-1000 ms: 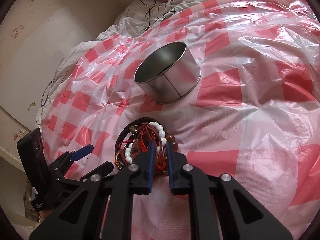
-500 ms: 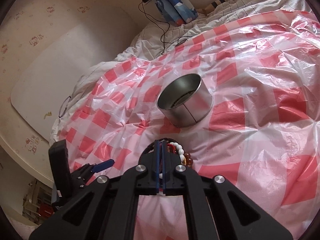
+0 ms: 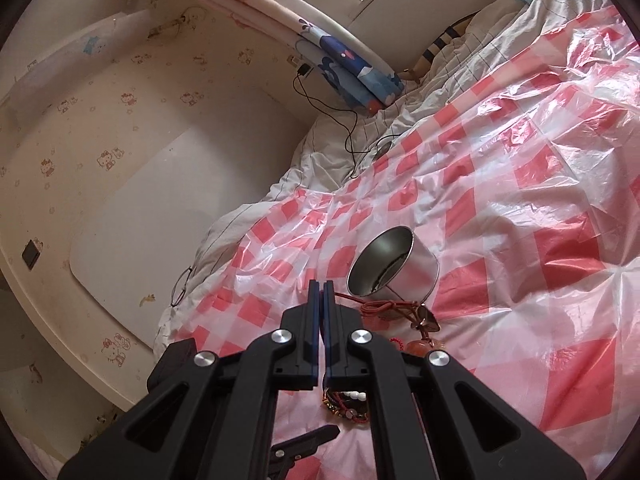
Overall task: Organize jewelry
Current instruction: 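Carry the red necklace toward the tin with the right tool while the left tool grasps red beads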
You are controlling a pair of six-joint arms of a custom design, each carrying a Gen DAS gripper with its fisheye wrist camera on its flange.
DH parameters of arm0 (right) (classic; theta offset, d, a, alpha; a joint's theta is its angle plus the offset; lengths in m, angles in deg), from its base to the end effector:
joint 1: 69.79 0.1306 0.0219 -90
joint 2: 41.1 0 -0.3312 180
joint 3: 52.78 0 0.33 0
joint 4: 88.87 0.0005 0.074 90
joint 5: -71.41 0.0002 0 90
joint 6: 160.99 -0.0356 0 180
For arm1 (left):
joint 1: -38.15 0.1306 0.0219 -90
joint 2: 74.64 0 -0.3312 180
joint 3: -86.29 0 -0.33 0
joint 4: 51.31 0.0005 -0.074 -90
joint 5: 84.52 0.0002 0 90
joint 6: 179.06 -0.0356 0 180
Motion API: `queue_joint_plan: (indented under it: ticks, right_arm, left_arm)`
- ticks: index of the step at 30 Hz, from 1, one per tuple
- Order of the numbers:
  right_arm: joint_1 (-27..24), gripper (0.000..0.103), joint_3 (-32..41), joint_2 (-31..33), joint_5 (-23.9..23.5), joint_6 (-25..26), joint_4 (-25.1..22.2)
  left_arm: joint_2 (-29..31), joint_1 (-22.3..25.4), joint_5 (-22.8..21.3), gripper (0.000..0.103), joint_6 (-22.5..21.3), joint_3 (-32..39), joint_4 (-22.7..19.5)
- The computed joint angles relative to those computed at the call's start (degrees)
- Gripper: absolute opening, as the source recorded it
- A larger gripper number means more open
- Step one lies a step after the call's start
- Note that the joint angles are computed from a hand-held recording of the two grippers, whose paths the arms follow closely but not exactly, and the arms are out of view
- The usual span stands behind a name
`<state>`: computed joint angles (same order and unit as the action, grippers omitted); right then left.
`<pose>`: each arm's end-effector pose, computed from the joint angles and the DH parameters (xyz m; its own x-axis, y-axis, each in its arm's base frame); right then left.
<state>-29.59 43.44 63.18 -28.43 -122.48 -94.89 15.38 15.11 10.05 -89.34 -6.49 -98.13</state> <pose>0.4059 0.3503 0.3786 -0.7124 0.4074 -0.5714 -0.3294 0.5248 0.7849 0.3874 -0.1684 0.3621 -0.6989 0.3025 -0.6481 0.4411 0.8956 -0.0575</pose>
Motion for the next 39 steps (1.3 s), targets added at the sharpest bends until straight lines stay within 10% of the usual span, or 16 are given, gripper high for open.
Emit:
queue_joint_plan:
  ticks: [8,20,29,39]
  right_arm:
    - [-0.77,0.003,-1.1,-0.06,0.14,-2.27,1.25]
    - [-0.77,0.003,-1.11,0.2,-0.09,-2.57,2.02]
    - [-0.7,0.003,-1.13,0.2,0.19,-2.89,1.91]
    - [-0.77,0.003,-1.09,0.37,0.11,-2.79,2.12]
  left_arm:
    - [10.81,-0.82,6.76,0.093,1.43,12.41,-3.58]
    - [15.9,1.31,11.71,0.029,1.77,16.08,-4.55]
    - [16.01,0.26,9.93,0.007,-6.64,16.78,-6.35]
    - [14.5,1.57,14.37,0.007,-6.24,16.87,-6.84]
